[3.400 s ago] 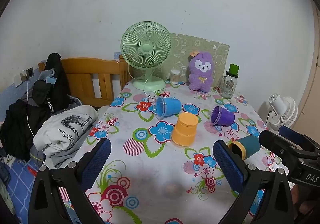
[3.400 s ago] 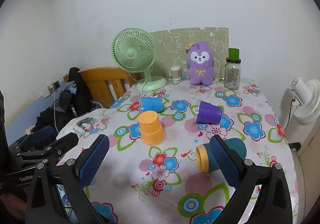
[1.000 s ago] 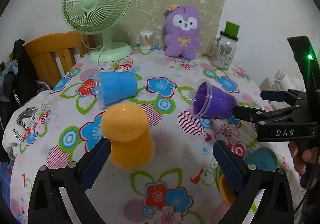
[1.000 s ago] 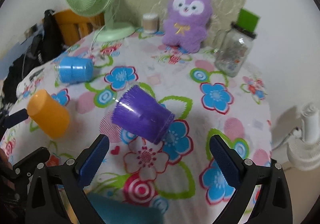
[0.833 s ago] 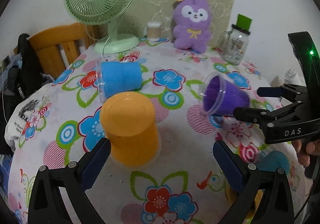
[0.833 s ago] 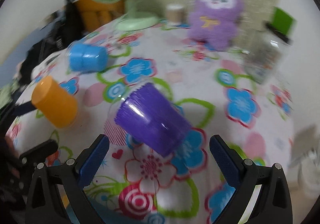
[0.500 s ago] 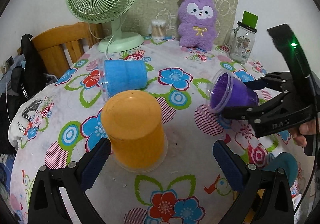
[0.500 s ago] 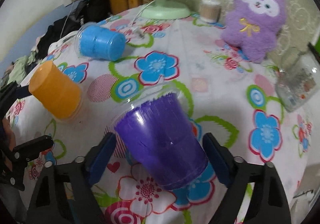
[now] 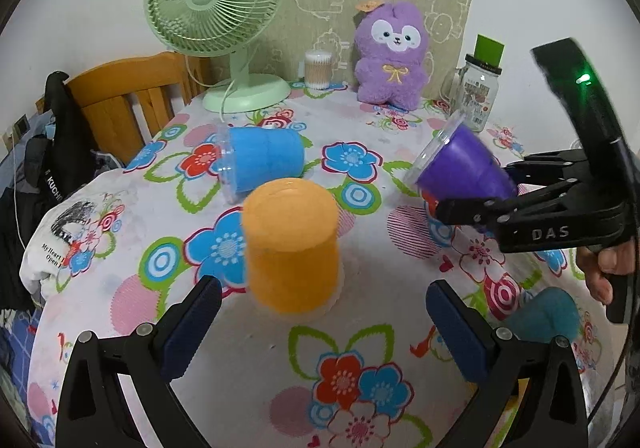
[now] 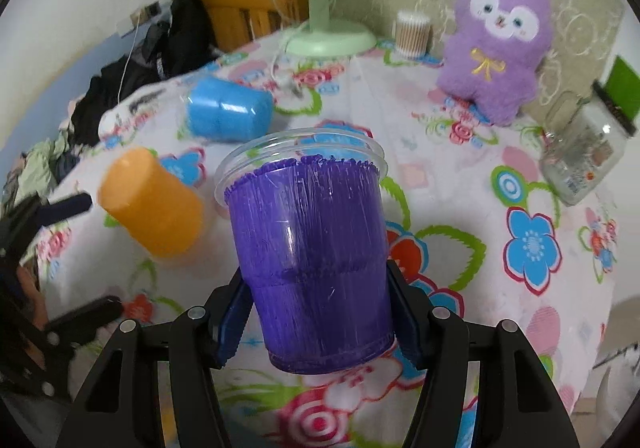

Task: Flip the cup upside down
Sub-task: 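Lift the purple cup upright with the right tool toward the left tool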

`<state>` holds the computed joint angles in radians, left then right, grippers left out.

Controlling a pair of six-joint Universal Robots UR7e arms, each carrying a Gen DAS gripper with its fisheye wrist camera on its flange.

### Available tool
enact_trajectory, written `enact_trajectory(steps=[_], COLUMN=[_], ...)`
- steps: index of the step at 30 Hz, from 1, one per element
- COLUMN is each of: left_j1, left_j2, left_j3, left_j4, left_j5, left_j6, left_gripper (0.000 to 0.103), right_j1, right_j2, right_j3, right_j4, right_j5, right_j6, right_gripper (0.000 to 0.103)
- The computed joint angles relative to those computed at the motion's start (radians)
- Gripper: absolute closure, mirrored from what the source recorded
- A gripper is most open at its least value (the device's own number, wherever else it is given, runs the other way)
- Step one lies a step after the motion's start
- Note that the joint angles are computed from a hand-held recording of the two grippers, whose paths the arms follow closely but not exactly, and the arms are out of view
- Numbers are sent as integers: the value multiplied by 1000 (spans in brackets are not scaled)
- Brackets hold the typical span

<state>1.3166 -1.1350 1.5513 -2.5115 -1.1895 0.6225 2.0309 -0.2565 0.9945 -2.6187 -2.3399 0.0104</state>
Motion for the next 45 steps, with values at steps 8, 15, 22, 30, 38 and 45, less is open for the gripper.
enact_trajectory(steps=[8, 15, 22, 30, 38, 45], left_j1=[16, 36, 57, 81, 106, 125], left_j2=[-78, -135, -178, -199, -213, -222], left_j3=[17, 34, 42, 38, 38, 32], left_j4=[37, 58, 79, 100, 120, 134], left_j5=[-46, -71, -94, -99, -106, -110], left_j6=[21, 36, 57, 68, 81, 89], left_gripper=[0, 0, 0, 0, 0, 0], right_j1=[73, 131, 169, 192, 206, 228], right_j2=[32, 67, 88, 93, 126, 180], right_j3=[-39, -57, -64, -42, -45, -96], right_j4=[24, 27, 56, 56, -9, -28], right_j5=[-30, -78, -128, -158, -150, -139], right_j6=[145, 229, 339, 449, 521, 542], right_gripper=[38, 38, 38, 38, 38, 38])
